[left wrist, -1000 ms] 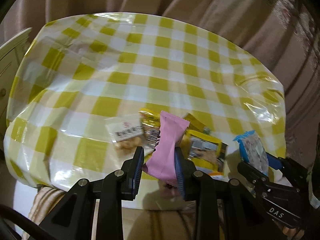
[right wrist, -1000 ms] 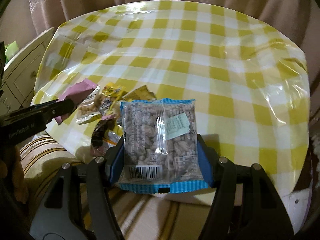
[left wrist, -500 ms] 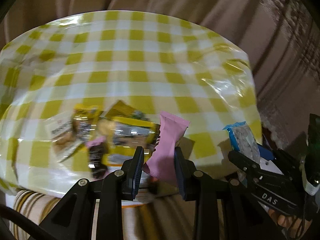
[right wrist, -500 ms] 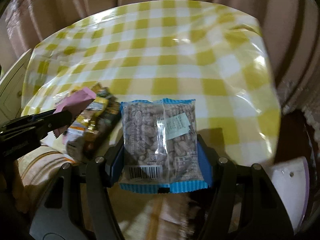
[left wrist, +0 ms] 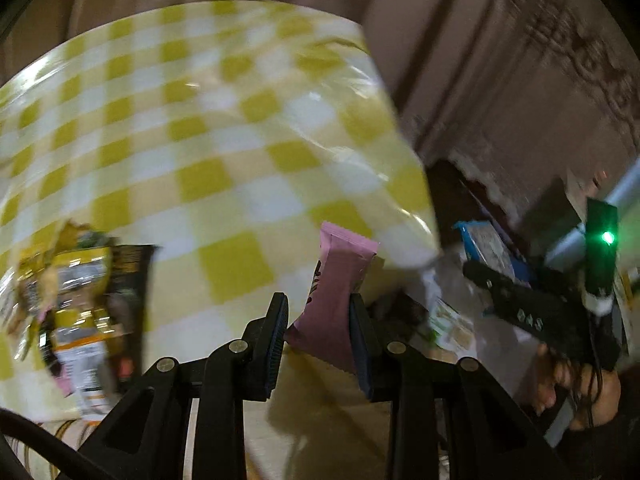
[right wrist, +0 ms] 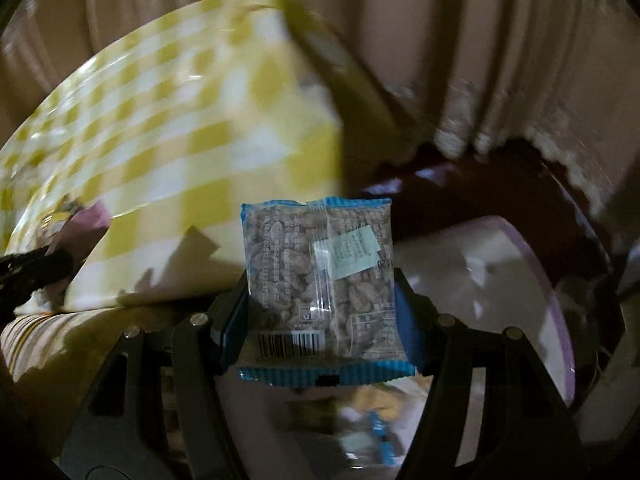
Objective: Organize snacks
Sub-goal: 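Carry the pink bar and peanut packet over the white box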
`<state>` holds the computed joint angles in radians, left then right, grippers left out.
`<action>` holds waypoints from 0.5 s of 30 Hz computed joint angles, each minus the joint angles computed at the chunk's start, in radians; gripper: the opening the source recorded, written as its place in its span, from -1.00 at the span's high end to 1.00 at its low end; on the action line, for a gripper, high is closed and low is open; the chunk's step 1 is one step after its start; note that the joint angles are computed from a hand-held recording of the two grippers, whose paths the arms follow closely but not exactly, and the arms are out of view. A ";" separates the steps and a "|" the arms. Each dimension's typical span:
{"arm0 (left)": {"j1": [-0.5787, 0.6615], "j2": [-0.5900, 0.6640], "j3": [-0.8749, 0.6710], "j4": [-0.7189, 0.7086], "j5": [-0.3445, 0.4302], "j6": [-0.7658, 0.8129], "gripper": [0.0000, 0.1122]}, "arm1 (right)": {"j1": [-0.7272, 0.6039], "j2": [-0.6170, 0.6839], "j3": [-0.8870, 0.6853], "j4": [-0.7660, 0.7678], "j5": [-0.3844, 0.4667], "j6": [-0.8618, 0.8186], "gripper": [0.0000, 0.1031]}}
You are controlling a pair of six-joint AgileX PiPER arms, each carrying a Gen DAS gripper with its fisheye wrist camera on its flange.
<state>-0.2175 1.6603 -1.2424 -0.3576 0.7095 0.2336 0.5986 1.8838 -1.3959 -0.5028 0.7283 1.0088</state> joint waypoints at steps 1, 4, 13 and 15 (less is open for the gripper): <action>-0.023 0.010 -0.010 0.009 0.006 -0.006 0.44 | -0.018 -0.012 0.028 -0.004 -0.006 0.014 -0.30; -0.091 0.052 -0.053 0.040 0.031 -0.020 0.44 | -0.075 -0.039 0.100 -0.005 -0.030 0.042 -0.30; -0.221 0.212 -0.217 0.102 0.160 -0.034 0.44 | -0.208 -0.042 0.188 0.012 -0.063 0.059 -0.30; -0.230 0.248 -0.256 0.106 0.192 -0.039 0.44 | -0.229 -0.027 0.190 0.028 -0.072 0.043 -0.30</action>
<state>-0.4480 1.9079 -1.4985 -0.2515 0.9016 0.1943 0.3697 1.8565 -1.2060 -0.4747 0.6567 1.0519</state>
